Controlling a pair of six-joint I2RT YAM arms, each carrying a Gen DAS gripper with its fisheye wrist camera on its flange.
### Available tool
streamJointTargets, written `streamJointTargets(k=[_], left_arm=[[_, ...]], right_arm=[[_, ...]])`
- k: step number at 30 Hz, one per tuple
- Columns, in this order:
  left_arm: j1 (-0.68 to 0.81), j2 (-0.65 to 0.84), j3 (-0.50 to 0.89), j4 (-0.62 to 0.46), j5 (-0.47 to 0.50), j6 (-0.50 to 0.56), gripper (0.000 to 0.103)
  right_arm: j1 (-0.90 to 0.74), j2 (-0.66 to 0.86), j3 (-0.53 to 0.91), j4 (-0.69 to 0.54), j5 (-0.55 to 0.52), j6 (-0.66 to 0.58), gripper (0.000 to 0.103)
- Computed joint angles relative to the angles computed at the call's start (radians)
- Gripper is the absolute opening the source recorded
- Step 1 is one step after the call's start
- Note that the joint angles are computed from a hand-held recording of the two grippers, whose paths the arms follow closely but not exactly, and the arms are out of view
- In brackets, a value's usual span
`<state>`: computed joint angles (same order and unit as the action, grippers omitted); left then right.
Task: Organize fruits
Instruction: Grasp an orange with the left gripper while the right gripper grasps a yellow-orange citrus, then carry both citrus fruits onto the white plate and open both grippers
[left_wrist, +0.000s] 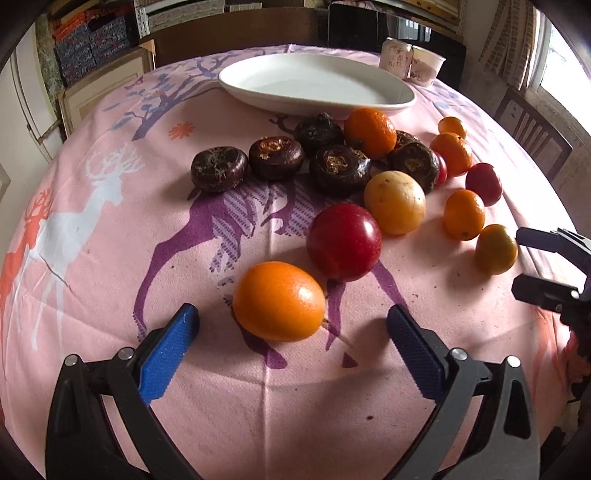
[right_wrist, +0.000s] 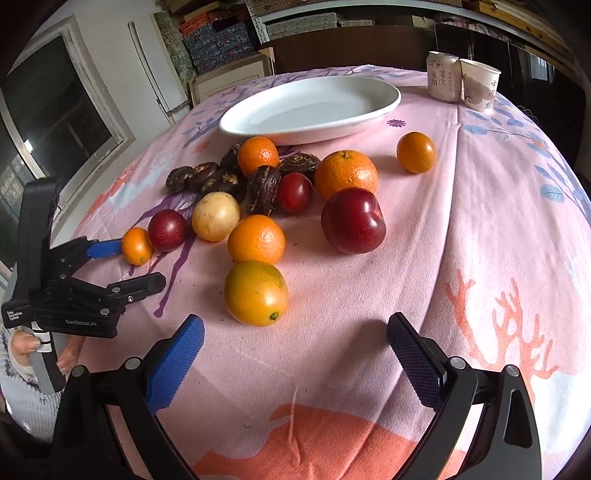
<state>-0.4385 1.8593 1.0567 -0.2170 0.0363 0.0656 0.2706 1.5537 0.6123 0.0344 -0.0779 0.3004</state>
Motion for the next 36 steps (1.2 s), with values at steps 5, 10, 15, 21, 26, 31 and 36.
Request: streamJointTargets(k=[5, 10, 15, 21, 26, 31, 36], left_arm=[[0.024, 0.009, 0.000, 0.009, 0.057, 0.100, 0.099], [0.039, -0.003, -0.007, 0.020, 0.090, 0.100, 0.099], [0.067, -0.043, -0.046, 0.066, 0.127, 0.068, 0.097], [0.063, -0.028, -0.022, 0.042, 0.152, 0.094, 0.056], [0.066, -0.021, -0.014, 0.031, 0.197, 0.127, 0.043], [0.096, -0.036, -0.020, 0.031, 0.267, 0.133, 0.042], [0.124, -0.037, 0.101, -0.019, 0.308, 0.127, 0.042]], right_arm=[[-0.005, 0.027, 0.029, -0.027, -0.016, -0.070, 0.100], [0.080, 0.064, 0.084, -0.096, 0.129, -0.087, 0.100], [0.089, 0.032, 0.044, 0.001, 0.066, -0.090, 0.100], [0.101, 0.084, 0.099, -0.018, 0.073, -0.096, 0.080], [0.109, 0.099, 0.109, -0.017, 0.096, -0.116, 0.037], [0.062, 0.060, 0.068, 0.017, -0.001, -0.108, 0.036], [-0.017, -0.001, 0.100, 0.029, -0.055, -0.102, 0.036]])
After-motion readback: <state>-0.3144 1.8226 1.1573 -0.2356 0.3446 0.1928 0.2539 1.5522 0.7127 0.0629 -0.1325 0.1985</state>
